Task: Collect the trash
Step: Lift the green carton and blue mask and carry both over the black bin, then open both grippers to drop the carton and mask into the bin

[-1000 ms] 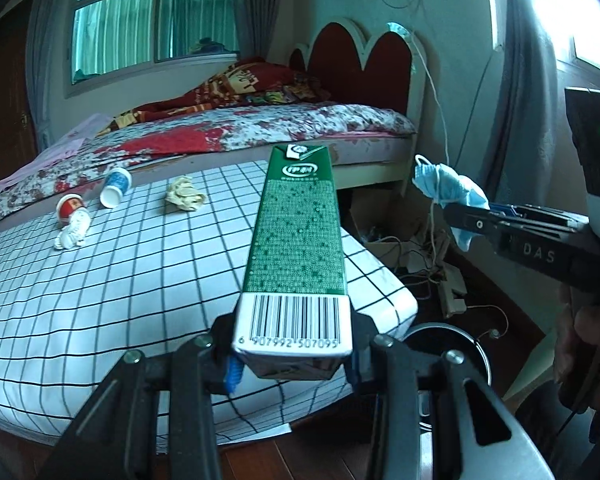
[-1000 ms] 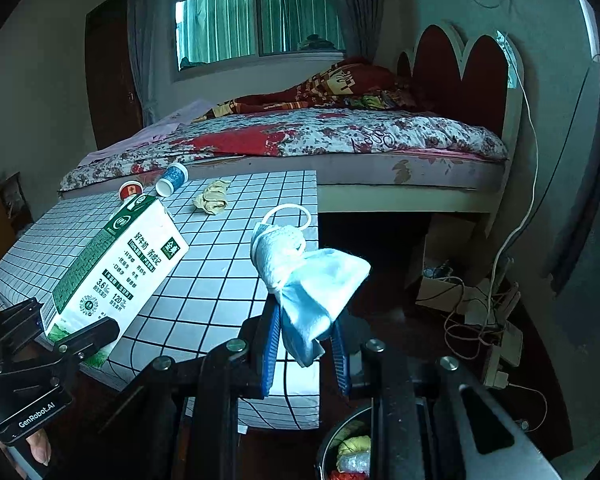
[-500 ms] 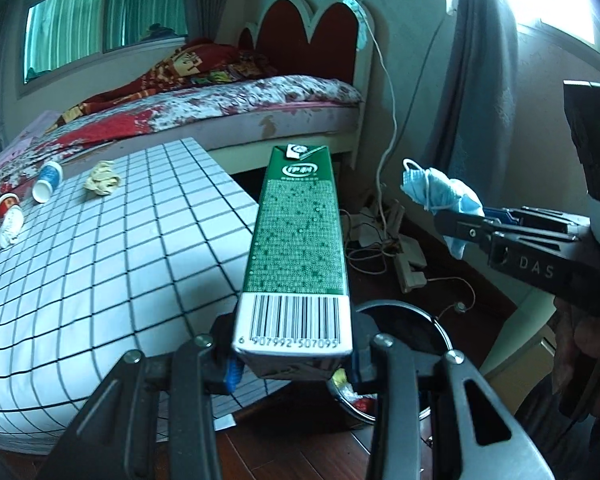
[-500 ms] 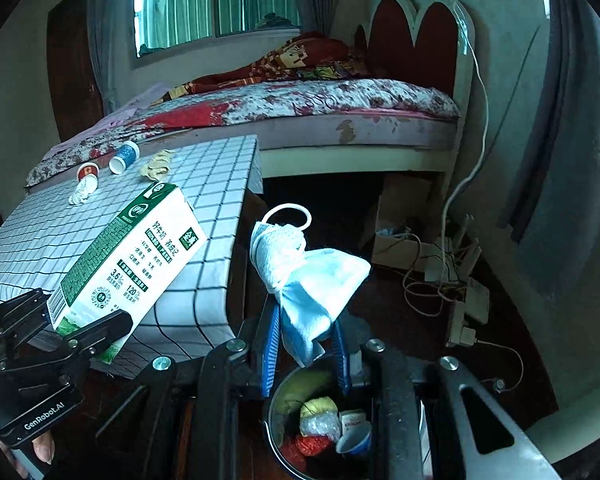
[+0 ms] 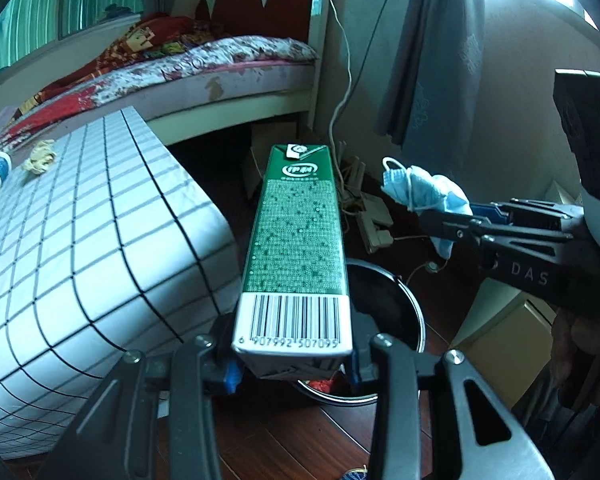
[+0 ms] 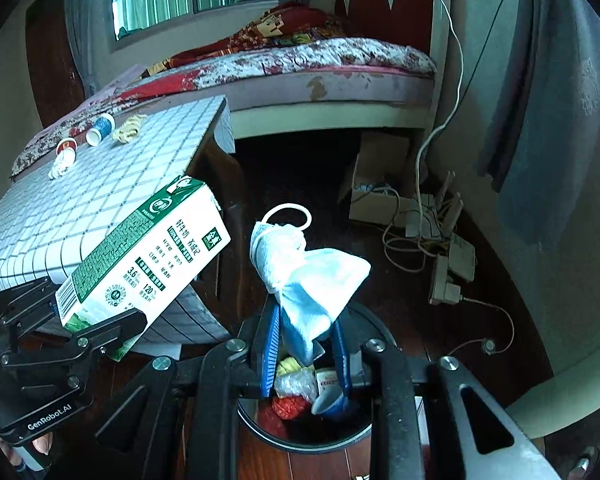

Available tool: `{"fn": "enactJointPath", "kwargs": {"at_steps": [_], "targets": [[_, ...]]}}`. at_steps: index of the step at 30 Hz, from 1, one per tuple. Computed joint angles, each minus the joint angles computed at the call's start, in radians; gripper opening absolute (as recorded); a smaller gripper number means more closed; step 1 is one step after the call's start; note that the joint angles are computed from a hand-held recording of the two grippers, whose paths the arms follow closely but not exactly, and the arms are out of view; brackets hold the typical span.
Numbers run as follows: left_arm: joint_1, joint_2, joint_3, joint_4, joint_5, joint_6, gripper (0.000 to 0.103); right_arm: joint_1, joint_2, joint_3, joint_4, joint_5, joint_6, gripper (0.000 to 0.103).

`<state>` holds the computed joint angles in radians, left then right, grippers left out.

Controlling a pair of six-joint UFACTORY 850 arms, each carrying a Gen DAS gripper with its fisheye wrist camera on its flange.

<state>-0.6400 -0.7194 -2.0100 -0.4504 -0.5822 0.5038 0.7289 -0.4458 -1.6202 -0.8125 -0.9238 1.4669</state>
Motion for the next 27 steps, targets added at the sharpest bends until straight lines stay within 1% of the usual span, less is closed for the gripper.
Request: {"fn": "enactJointPath", "kwargs": {"at_steps": [3,8,14,20,24,26,27], "targets": [[-0.009,-0.026,-0.022,0.025,-0.035,-0.022,0.04,-0.009,0.021,0.052,0.038,0.022,-0.014,0.025],[-0.024,-0.048,-0.029,0.064,-0.067,-0.062,0.04,-0.026,0.05,0.128,0.068,0.067,-0.01,0.025],[-0.039,-0.106,-0.091,0.106,-0.14,-0.114,0.04,-0.045,0.043,0.16,0.108,0.124,-0.052,0.025],[-0.048,-0.178,-0.191,0.141,-0.2,-0.133,0.04,-0.067,0.024,0.166,0.176,0.177,-0.147,0.025],[-0.046,-0.22,-0.252,0.144,-0.242,-0.133,0.04,-0.079,0.012,0.171,0.204,0.193,-0.181,0.025],[-0.045,-0.269,-0.327,0.133,-0.295,-0.129,0.041,-0.089,0.009,0.177,0.229,0.207,-0.205,0.025],[-0.042,-0.302,-0.378,0.107,-0.34,-0.117,0.042,-0.094,0.006,0.18,0.247,0.218,-0.223,0.025]]}}
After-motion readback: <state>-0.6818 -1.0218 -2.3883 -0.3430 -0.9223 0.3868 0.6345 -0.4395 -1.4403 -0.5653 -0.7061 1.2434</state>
